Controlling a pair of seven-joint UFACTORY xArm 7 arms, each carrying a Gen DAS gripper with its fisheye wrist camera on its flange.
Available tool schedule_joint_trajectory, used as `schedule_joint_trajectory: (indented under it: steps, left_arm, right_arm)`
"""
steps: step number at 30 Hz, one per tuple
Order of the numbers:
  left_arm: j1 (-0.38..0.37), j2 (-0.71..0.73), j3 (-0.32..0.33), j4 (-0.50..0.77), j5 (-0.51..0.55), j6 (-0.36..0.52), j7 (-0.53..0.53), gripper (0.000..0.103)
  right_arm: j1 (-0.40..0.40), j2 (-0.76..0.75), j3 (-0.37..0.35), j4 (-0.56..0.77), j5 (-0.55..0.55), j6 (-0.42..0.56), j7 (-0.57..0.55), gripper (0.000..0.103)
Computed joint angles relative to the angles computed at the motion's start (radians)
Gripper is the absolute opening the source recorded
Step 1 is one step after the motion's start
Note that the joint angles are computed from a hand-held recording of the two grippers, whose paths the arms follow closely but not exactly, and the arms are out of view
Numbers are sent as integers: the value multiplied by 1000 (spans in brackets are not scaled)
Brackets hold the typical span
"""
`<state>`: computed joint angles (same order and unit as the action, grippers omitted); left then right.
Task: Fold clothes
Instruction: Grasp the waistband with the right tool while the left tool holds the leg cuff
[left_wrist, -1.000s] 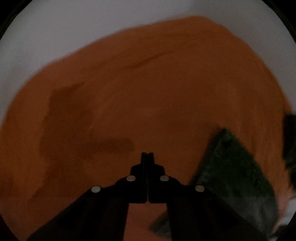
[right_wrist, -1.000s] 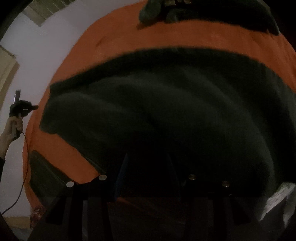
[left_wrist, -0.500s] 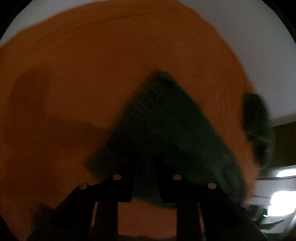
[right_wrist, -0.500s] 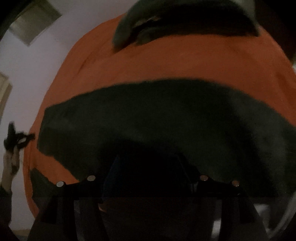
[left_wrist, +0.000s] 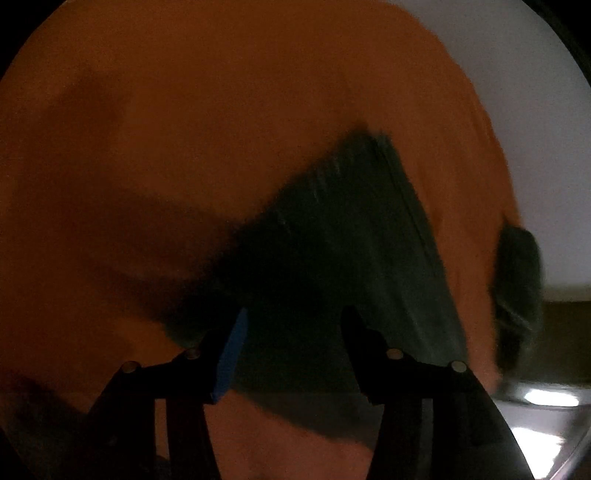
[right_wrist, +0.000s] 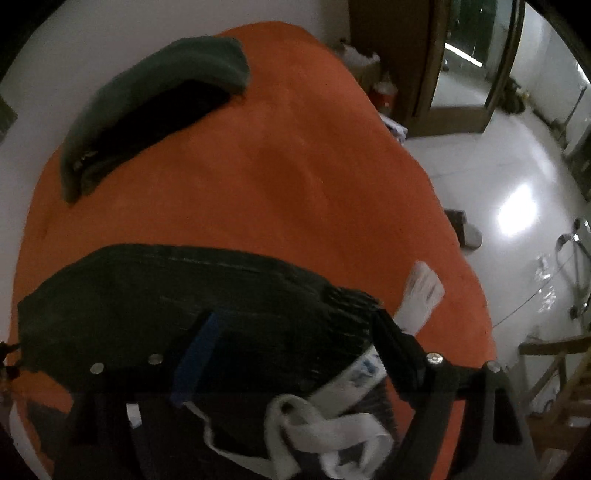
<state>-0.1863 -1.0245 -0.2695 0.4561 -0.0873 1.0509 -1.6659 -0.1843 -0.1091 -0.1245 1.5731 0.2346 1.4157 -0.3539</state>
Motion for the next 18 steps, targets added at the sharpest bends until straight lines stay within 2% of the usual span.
schedule_joint_trajectory:
  steps: [4,7,11,14,18]
  left_arm:
    - [-23,59,37,50,-4,52,80,54]
    - [-42,92,62,80,-27,83,146,55]
    - [-61,92,55,56,-73,65,181,55]
    - [-55,111,31,17,-93,16,150,55]
    - [-33,152,24,9,-65,-43,125,55]
  right_arm:
    - [-39,55,-19,36,-64,59,82,82]
    - [-54,12,-20,-5,-72,43,109,82]
    - [-38,-75,-20,-73,-39,17,55,82]
    - [2,-66,-11,-25,26,88,10,82]
    - [82,-76,35,40,81,123,-62,82]
